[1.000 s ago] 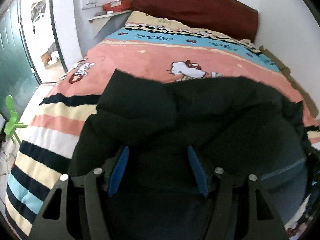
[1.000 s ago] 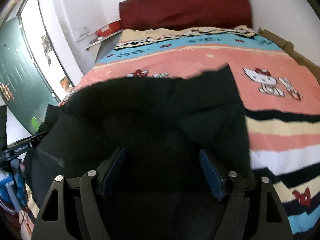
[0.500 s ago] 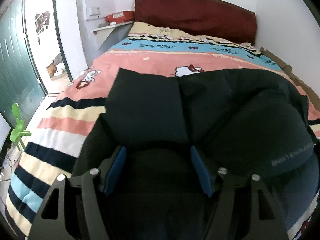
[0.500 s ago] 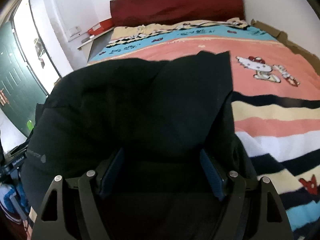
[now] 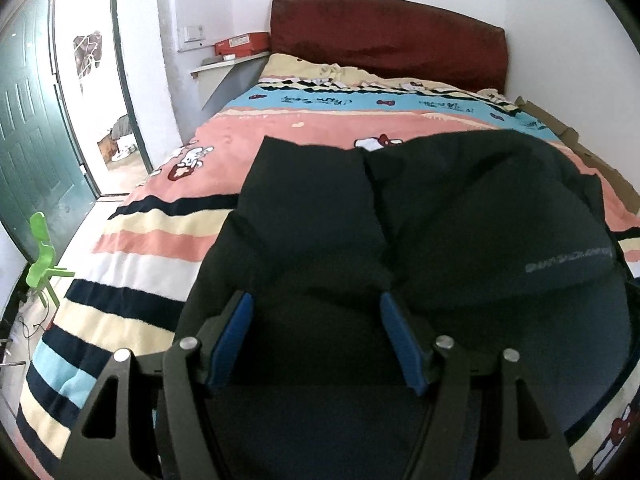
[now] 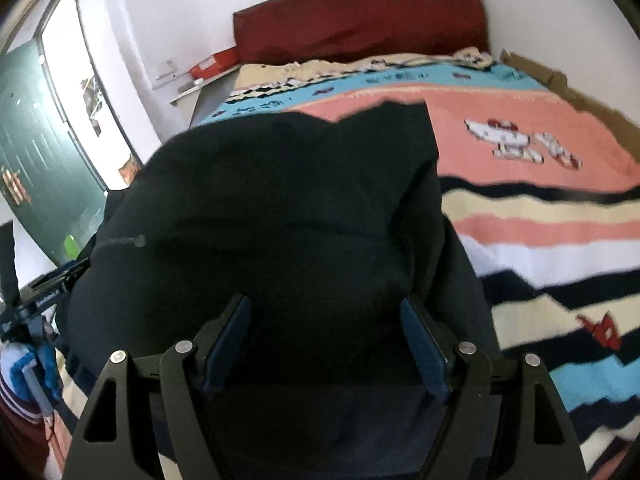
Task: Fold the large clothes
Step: 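Lower the held jacket end onto the folded bundle with both tools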
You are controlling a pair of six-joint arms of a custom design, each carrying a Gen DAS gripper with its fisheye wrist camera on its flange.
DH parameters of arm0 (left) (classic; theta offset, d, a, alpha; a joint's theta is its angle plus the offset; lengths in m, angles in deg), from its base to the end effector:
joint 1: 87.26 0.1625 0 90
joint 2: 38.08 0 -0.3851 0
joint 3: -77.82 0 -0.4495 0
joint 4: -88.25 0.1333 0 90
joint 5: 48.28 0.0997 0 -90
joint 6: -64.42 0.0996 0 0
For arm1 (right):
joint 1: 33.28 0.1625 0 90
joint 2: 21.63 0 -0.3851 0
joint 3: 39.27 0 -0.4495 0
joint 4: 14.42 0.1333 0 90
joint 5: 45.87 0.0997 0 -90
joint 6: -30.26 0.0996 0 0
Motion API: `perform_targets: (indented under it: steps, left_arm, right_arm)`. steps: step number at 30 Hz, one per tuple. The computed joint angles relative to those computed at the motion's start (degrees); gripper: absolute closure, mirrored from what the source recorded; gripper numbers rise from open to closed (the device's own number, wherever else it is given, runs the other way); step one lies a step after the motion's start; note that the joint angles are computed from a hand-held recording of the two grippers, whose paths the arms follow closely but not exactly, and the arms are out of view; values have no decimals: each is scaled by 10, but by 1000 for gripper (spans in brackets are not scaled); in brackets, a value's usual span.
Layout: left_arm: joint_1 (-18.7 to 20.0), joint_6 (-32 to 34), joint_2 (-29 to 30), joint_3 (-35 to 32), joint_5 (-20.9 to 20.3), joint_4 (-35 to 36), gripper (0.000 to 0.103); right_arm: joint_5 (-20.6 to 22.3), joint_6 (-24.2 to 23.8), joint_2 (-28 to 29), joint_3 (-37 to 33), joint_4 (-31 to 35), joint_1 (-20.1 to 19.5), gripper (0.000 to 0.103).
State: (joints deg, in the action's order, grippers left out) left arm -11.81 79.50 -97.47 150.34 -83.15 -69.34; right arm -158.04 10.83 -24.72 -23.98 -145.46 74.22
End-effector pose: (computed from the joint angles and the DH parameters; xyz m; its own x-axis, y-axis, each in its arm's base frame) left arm 0.0227 -0.7685 0.4399 -0.6583 -0.3389 -0.6722 0.3286 0.6740 -0.6616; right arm 0.3787 -0.8827 0.0556 -0.7969 -0.3768 0.4722 -0.5604 0.7530 -0.3449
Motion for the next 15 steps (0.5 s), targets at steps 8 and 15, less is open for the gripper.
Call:
perform_targets:
  steps: [8, 15]
  left_arm:
    - [3, 30, 5, 16, -5, -54, 38]
    - [3, 31, 4, 19, -3, -55, 38]
  right_arm:
    - [16, -1, -3, 21, -12, -12, 21]
    - [7, 2, 6, 3, 2, -10, 21]
